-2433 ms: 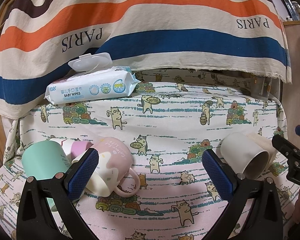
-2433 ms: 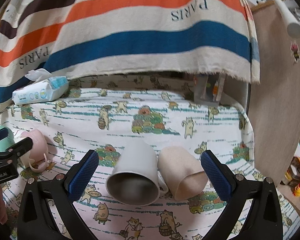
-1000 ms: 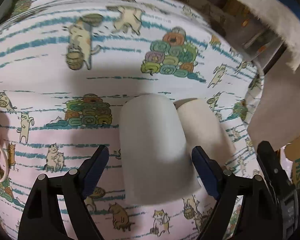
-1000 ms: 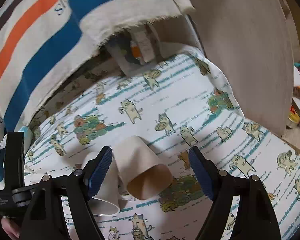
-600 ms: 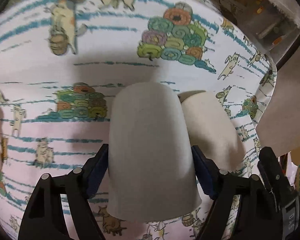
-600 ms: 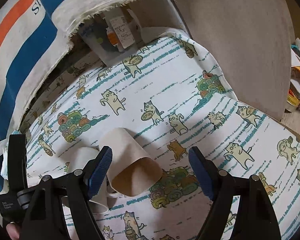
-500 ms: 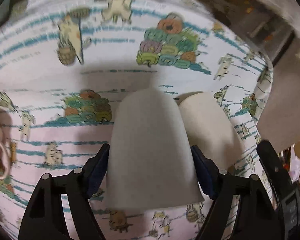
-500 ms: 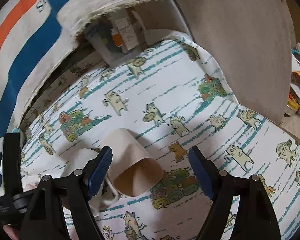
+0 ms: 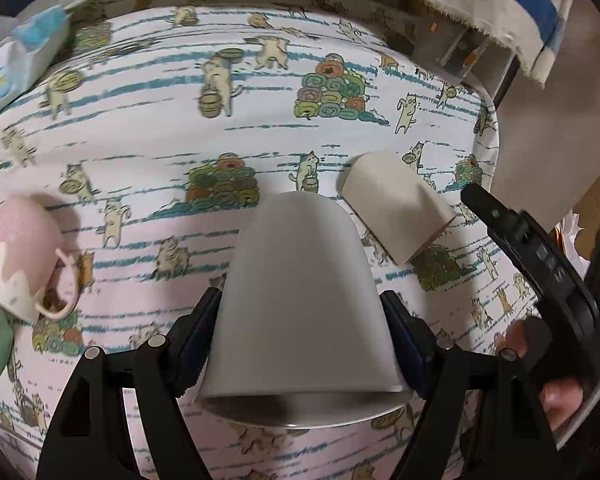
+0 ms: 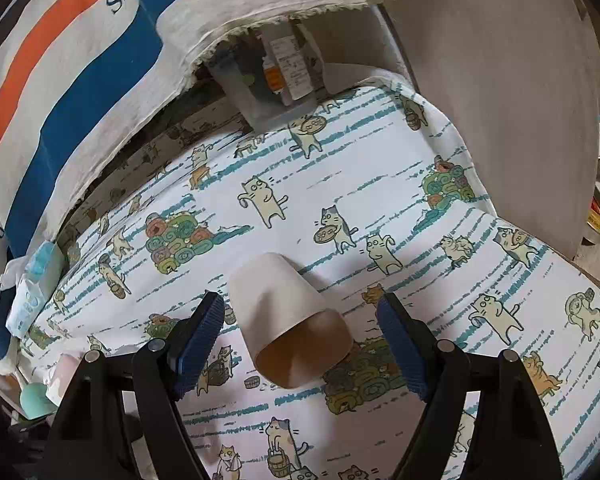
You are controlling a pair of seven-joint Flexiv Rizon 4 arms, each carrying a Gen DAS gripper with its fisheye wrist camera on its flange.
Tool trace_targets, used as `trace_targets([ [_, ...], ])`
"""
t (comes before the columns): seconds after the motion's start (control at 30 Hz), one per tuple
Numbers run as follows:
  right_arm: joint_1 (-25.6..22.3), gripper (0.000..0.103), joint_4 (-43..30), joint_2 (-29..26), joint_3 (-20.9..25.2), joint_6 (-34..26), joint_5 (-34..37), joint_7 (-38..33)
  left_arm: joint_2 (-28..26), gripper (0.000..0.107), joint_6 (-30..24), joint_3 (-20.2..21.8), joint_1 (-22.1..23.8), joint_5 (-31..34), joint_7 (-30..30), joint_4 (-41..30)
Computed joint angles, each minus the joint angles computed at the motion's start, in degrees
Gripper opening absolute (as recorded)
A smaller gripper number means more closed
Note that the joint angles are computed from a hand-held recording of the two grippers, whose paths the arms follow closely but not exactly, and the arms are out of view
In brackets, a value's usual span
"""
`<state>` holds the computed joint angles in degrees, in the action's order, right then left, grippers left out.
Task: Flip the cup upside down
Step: 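Lift the white mug with the right gripper and rotate it onto its end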
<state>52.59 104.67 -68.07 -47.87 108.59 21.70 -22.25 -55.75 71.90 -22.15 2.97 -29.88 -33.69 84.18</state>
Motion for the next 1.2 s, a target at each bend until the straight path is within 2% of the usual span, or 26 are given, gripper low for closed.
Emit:
trace_targets([
  [0.1,0.4,0.081,-0.3,-0.5,-0.5,-0.2,-0.4,-0.5,0.0,0.077,0.8,-2.5,2.4,-0.3,3.3,2.0],
  [0.23,2.3,0.081,-0.3,-2.2,-2.6,-0.9,-0.1,-0.1,-0.4,0.077,-1.1,-0.6,1.8,0.7,4.5,1.5],
  [0.4,2.8,0.081,-0.5,-2.9,-3.1,0.7,-0.4,-1.3,-0.7,0.077,3.2,-2.5,3.3,1.6,9.4,3.5],
  [0.47,2.7,0.081,-1.0,-2.9,-2.9,0.8,-0.5,-2.3,-0.8,0.087,5.8,-3.6,4.1,2.2,11.0,4.4],
  [0.57,1.9,0.081,-1.7,-2.3,-1.4,2.3,-0.8,-4.3,-1.1,0.093,7.7,-4.9,5.5,2.9,11.5,5.3],
  [0.67,-2.9,0.091,-2.7,2.1,5.9,6.5,-3.8,-8.7,-0.6,0.093,6.1,-4.7,6.5,3.4,11.0,5.9],
  [0.73,-9.3,0.092,-3.6,7.0,14.1,7.6,-10.4,-12.5,-0.3,0.093,5.8,-4.3,6.8,3.7,11.3,6.4],
  [0.8,-14.9,0.092,-5.4,10.2,21.1,5.8,-16.7,-15.4,-0.3,0.093,6.6,-4.8,7.4,3.9,11.8,7.3],
  [0.93,-21.1,0.093,-11.1,12.0,29.0,-4.0,-23.1,-19.2,-0.2,0.093,5.3,-4.8,8.0,3.7,11.6,7.6],
  [1.0,-23.1,0.093,-15.0,12.1,31.4,-13.5,-27.1,-20.0,0.1,0.093,5.8,-5.1,8.5,3.4,11.8,8.5],
  [1.13,-28.0,0.093,-19.0,10.9,37.6,-17.3,-31.0,-20.0,0.3,0.093,6.5,-7.0,10.7,2.7,12.7,9.7],
  [1.2,-28.8,0.093,-20.3,10.6,38.5,-18.9,-32.4,-19.7,0.1,0.093,5.8,-7.1,11.2,2.2,12.5,9.3],
])
